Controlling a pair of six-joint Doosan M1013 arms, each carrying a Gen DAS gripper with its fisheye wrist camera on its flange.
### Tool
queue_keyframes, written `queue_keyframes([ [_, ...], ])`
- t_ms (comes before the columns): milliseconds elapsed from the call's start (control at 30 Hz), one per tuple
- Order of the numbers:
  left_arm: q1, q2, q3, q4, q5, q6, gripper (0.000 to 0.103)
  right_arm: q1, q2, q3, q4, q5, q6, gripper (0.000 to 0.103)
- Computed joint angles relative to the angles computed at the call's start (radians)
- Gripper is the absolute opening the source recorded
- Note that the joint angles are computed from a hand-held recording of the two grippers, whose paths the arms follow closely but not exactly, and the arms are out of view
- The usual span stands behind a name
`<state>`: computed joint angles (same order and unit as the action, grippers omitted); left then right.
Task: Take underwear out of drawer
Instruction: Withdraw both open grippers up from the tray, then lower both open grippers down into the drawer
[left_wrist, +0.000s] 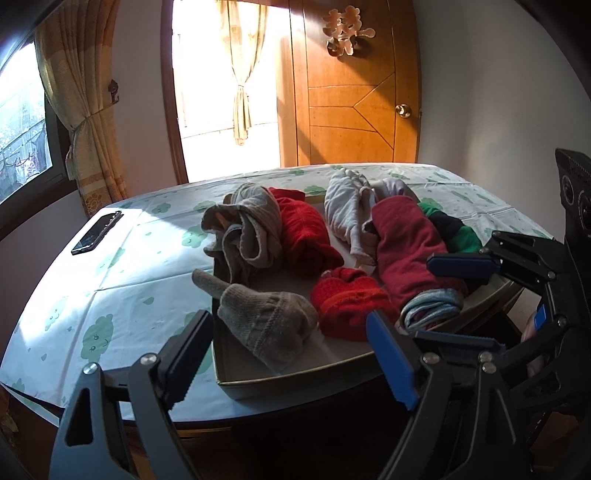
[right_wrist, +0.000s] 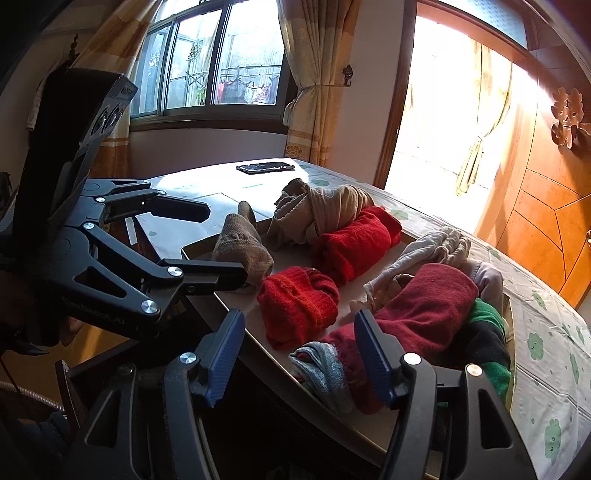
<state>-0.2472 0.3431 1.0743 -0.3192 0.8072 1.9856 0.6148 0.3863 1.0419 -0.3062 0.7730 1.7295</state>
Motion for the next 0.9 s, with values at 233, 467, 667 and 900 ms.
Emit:
queue_keyframes([
  [233,-0.006,-0.014,0.024,-0.001,-0.005,0.010,0.087,0.004,-0.021,0.033,-0.017,-0.028,0.023,0.066],
  [467,-0.004,-0.032,0.055,-0.017,-0.013,0.017,0.087,0.005,-0.041,0.066,-0.019,-0.051,0.034,0.067],
  [667,-0.009,-0.047,0.079,-0.026,-0.018,0.033,0.087,0.007,-0.059,0.095,-0.027,-0.063,0.045,0.067],
  [900,-0.016,-0.065,0.113,-0.040,-0.021,0.053,0.088,0.009,-0.089,0.146,-0.041,-0.071,0.058,0.067],
])
